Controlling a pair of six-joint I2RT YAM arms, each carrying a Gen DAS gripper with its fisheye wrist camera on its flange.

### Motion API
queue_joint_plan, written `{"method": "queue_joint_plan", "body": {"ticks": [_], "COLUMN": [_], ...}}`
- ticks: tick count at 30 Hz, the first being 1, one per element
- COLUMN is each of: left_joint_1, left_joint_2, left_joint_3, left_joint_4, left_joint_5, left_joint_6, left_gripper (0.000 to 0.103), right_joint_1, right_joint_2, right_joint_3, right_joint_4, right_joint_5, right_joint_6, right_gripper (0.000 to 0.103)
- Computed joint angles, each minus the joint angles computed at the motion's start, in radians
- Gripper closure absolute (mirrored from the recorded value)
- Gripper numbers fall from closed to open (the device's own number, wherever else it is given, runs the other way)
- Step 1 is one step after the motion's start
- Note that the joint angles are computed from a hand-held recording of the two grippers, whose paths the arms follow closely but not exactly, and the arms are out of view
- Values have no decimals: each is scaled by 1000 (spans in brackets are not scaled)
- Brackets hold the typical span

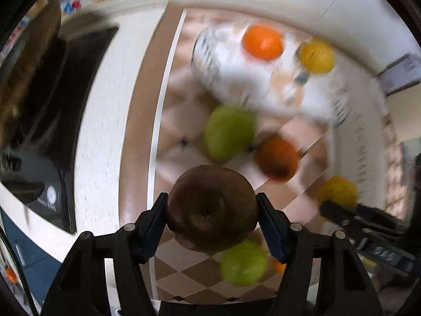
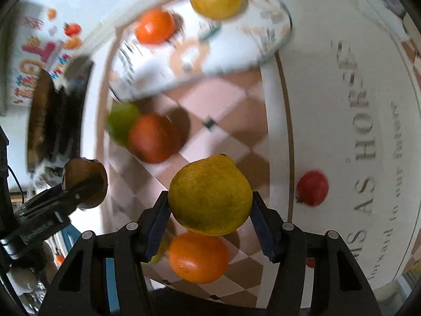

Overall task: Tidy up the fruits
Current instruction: 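Carry the apple and lemon onto the plate and open both tools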

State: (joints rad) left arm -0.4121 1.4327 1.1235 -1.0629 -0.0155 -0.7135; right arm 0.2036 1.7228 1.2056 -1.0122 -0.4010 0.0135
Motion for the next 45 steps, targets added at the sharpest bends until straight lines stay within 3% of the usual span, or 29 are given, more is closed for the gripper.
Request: {"method": "queue_joint_plan", "body": {"ticks": [5,9,11,20,27,29,31,32,34,36,41,45], "left_joint_1": [116,211,262,328,324,316,308,307,302,298,305,263], "left_joint_2": [122,319,439,708,743,747,755,748,753,734,627,494], "left_joint_3": [245,441,535,726,735,733,746,737,771,760,649,520], "left_joint_4": [-46,-85,-106,-193,-201,-195,-199,-194,-215,-212,-167,-125], "left_joint_5": [36,51,107,158,166,156,152,151,133,111,61,-38], "left_joint_6": [122,204,229,258,268,274,274,274,271,270,250,239], "left_gripper": [40,40,40,39,39,39,38,35,19,13,12,12], "right_joint_1": [14,70,95,174,180,179,174,171,162,157,131,116], "right_joint_2": [82,237,341,644,692,685,696,701,688,657,547,441], "right_joint_3": [215,397,499,826,878,886,921,935,931,904,778,671], "right_joint_4": [-25,-14,-20,-96,-153,-165,-214,-237,-252,-253,-215,-165], "right_joint_5": [-45,-50,-62,-68,-78,-61,-42,-38,-23,23,107,169], "right_joint_6": [23,73,97,129,118,115,99,91,82,80,65,61], "right_gripper": [41,41,41,41,39,18,10,10,10,9,5,5]}}
